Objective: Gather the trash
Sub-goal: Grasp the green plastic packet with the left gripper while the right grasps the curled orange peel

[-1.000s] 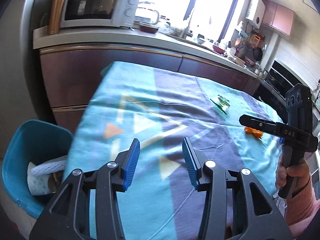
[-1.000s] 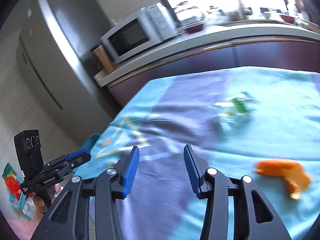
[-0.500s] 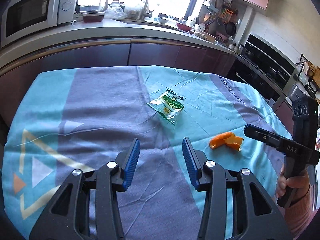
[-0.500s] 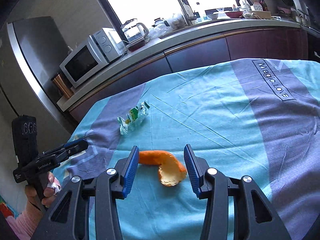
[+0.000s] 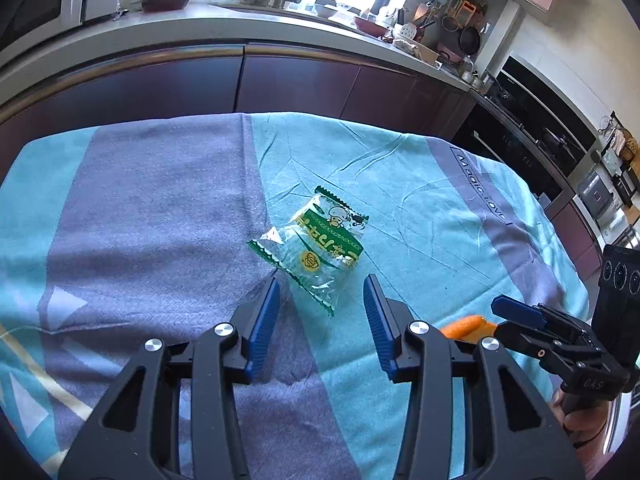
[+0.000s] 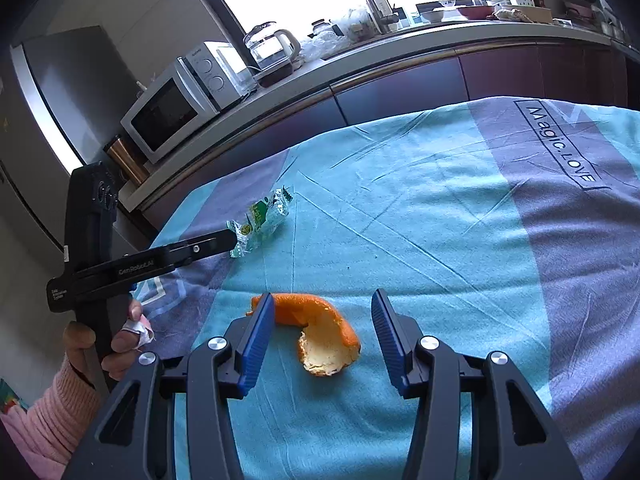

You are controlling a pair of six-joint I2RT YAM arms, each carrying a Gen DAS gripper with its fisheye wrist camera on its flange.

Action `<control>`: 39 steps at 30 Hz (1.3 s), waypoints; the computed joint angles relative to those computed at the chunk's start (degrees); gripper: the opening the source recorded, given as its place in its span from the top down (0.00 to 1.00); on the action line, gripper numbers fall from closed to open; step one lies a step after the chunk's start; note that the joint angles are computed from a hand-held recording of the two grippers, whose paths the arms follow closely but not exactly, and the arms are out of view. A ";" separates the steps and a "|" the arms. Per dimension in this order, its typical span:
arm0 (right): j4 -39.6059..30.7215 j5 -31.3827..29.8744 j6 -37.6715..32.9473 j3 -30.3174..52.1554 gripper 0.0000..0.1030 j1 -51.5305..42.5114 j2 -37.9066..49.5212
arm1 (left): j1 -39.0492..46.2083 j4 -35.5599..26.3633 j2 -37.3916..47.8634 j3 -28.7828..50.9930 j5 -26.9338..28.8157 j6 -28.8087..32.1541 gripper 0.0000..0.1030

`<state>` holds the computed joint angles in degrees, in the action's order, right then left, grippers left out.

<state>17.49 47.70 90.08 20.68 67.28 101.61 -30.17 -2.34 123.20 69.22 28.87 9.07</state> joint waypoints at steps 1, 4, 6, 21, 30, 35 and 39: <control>0.48 -0.09 -0.28 -0.18 0.53 -0.11 -0.04 | -0.17 -0.78 0.90 1.15 0.00 -0.41 0.59; 1.41 -0.49 -0.85 -0.57 0.53 -0.45 0.00 | -0.15 -3.70 3.88 5.11 0.57 -1.54 0.68; 1.76 -0.62 -0.81 -0.83 0.53 -0.43 0.02 | -0.14 -3.86 4.88 6.05 0.64 -2.05 0.77; 1.62 -0.14 2.23 -1.89 0.53 1.54 0.27 | 2.08 -0.25 1.27 0.09 3.22 -1.76 0.95; 3.44 -2.12 -1.22 -1.80 0.50 -0.20 0.54 | 8.77 1.50 -6.47 -9.86 8.27 2.18 0.95; 7.77 -5.99 -7.90 -1.23 0.49 -4.10 2.13 | 13.96 2.02 -9.10 -13.68 10.31 4.02 0.95; 6.58 -7.48 -10.73 0.09 0.62 -5.69 2.23 | 17.91 1.34 -9.70 -15.22 12.39 5.53 0.95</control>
<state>24.07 40.22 79.35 20.78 61.59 103.84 -12.26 -1.00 113.51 54.00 41.26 14.60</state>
